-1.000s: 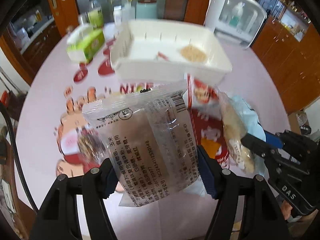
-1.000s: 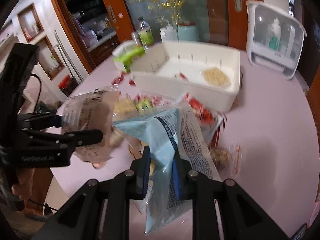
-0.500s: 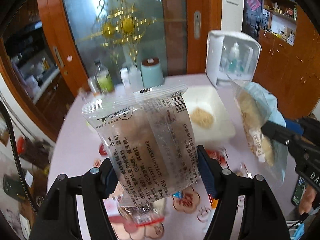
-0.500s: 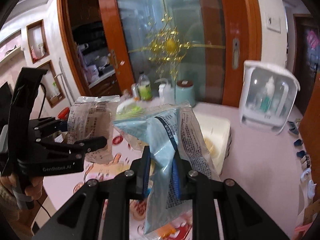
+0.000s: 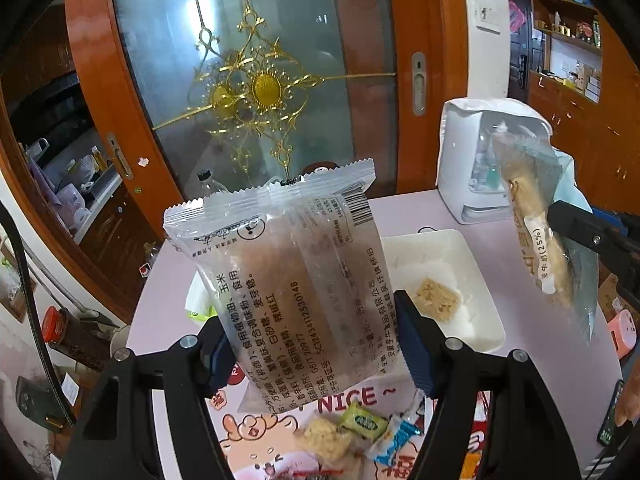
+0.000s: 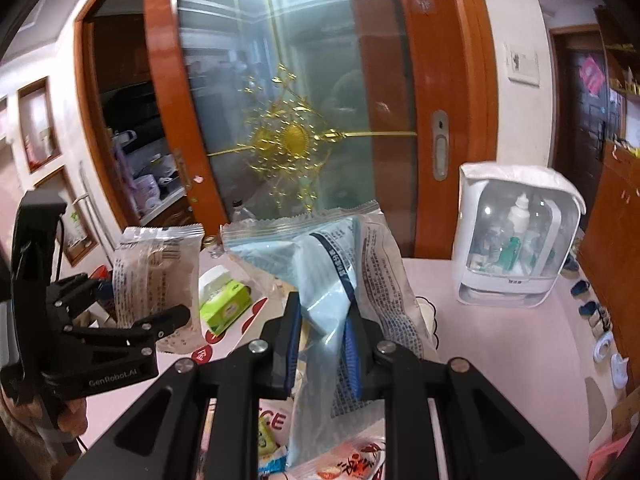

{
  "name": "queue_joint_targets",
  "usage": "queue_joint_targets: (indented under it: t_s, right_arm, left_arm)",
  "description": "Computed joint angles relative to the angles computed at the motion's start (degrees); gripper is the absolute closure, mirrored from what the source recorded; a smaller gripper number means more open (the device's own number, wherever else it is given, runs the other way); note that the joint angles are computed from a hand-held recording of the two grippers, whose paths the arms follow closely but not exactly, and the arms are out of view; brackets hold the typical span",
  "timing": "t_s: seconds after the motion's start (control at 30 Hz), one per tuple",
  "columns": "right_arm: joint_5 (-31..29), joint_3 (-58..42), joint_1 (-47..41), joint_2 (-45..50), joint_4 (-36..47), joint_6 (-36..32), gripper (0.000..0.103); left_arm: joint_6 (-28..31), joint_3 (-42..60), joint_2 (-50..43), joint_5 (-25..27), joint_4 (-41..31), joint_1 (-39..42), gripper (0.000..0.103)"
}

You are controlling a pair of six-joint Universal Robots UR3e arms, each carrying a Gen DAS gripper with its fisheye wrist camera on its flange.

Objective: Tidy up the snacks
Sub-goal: 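Carry both bags over the white tray and release them inside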

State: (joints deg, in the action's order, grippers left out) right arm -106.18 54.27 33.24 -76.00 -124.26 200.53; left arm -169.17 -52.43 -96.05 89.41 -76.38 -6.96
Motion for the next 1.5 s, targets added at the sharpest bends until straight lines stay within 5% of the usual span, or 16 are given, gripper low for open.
queue_joint_targets:
  t_s: [0.6, 0.73, 0.8, 0.87, 0.93, 1.5]
  right_arm:
    - [4.33, -5.4, -7.59, 13.58, 3.55, 4.53, 0.082]
    - [4.15, -7.08, -8.05, 15.79, 5.5, 5.24, 0.076]
    - [6.92, -4.7, -9.3, 15.26, 4.03, 5.7, 0.068]
    - [8.61, -1.62, -10.12, 14.22, 1.7, 6.92, 0.037]
    - [7.52, 0.99, -9.8, 13.17, -1.27, 7.27, 0.017]
    - [3.5, 2.33, -5.88, 6.76, 3.66, 7.53, 0.015]
  left_arm:
    - [-1.81, 8.2, -21.35, -0.58, 4.13, -0.93, 0.031]
    - [-2.7, 12.84, -26.33, 0.57, 1.86, -1.56, 0.02]
    - [-3.22, 12.83, -26.86, 0.06, 1.57, -1.39, 0.016]
    - [-3.14, 11.5, -26.64, 0.79, 3.16, -1.65, 0.008]
    - [-2.62, 8.37, -25.07, 2.02, 6.1, -2.05, 0.001]
    - [-2.14, -4.98, -9.48, 2.39, 9.56, -1.89, 0.001]
